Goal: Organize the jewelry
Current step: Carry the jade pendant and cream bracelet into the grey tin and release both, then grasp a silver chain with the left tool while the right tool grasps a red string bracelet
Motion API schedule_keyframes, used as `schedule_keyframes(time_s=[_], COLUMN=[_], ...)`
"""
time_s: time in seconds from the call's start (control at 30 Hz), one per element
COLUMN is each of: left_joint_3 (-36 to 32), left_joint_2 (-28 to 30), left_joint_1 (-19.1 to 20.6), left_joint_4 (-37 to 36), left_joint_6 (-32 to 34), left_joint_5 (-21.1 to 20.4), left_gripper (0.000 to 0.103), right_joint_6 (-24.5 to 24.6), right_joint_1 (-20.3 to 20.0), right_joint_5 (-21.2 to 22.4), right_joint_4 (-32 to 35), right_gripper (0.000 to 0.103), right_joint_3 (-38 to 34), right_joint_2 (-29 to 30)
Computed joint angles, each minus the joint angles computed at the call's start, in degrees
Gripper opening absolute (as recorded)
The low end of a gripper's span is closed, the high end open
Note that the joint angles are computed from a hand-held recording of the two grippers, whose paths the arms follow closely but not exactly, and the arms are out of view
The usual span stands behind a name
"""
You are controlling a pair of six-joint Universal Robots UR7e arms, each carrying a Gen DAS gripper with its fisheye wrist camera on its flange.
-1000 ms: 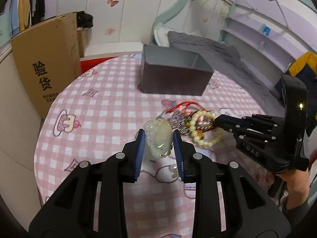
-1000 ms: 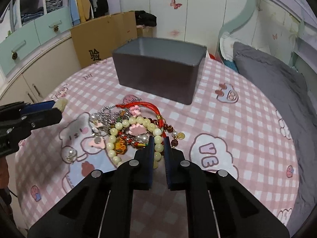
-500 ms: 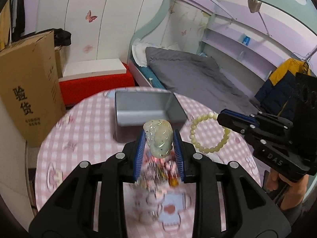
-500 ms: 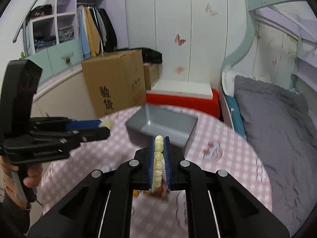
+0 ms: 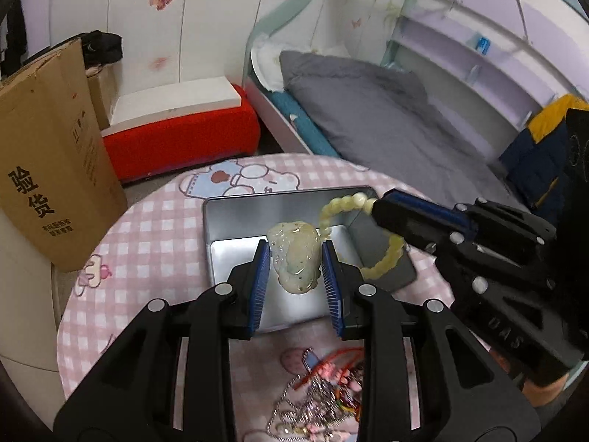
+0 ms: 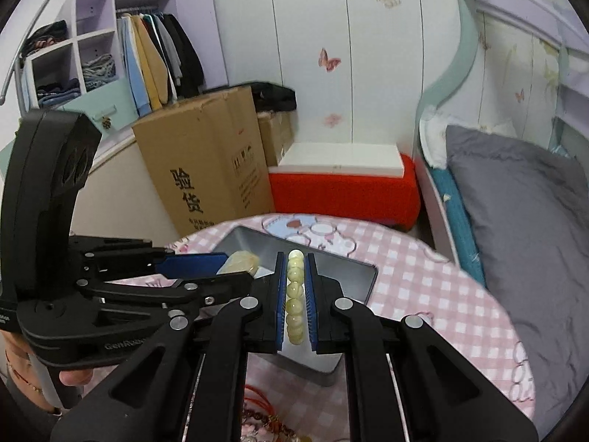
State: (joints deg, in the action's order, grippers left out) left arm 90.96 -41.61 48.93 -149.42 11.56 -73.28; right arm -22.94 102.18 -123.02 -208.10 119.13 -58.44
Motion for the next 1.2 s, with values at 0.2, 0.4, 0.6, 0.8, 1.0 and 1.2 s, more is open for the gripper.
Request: schedule_keyframes(time_s=[0.2, 0.4, 0.6, 0.8, 1.0, 1.2], left_joint_3=[-2.64, -3.32, -2.8, -0.85, 6.96, 17.15], left_joint_2=[2.22, 3.22, 3.06, 0.87, -5.42, -12.44], left_joint_1=[0.72, 0.34, -0.13, -0.47, -2.51, -4.75], left_joint_4=[3.42, 3.2, 2.67, 0.9, -5.61, -11.85], left_joint_6=[-0.26, 0.87, 1.86, 0.75, 2.34, 3.2], left_joint_5=[1.45, 2.78, 3.28, 2.39, 3.92, 7.34], left_gripper=[0.029, 0.029, 0.046, 0.05, 0.05, 0.051], right_joint_6=[2.22, 3.23, 3.8, 4.03, 3.65, 1.99], right_joint_1=[-2.29, -3.29, -3.55, -2.96, 0.05, 4.15], right_joint_5=[2.14, 2.75, 2.61, 2.36, 0.07, -4.14], right_joint_4=[2.38, 2.94, 2.36, 0.38, -2.51, -9.01], right_gripper=[0.008, 0.008, 0.011, 0.022, 0.024, 0.032], right_joint_3=[0.7, 1.47, 2.21, 3.46, 6.09, 10.61], right_joint_2=[-0.33, -0.86, -1.68, -2.75, -4.66, -5.31])
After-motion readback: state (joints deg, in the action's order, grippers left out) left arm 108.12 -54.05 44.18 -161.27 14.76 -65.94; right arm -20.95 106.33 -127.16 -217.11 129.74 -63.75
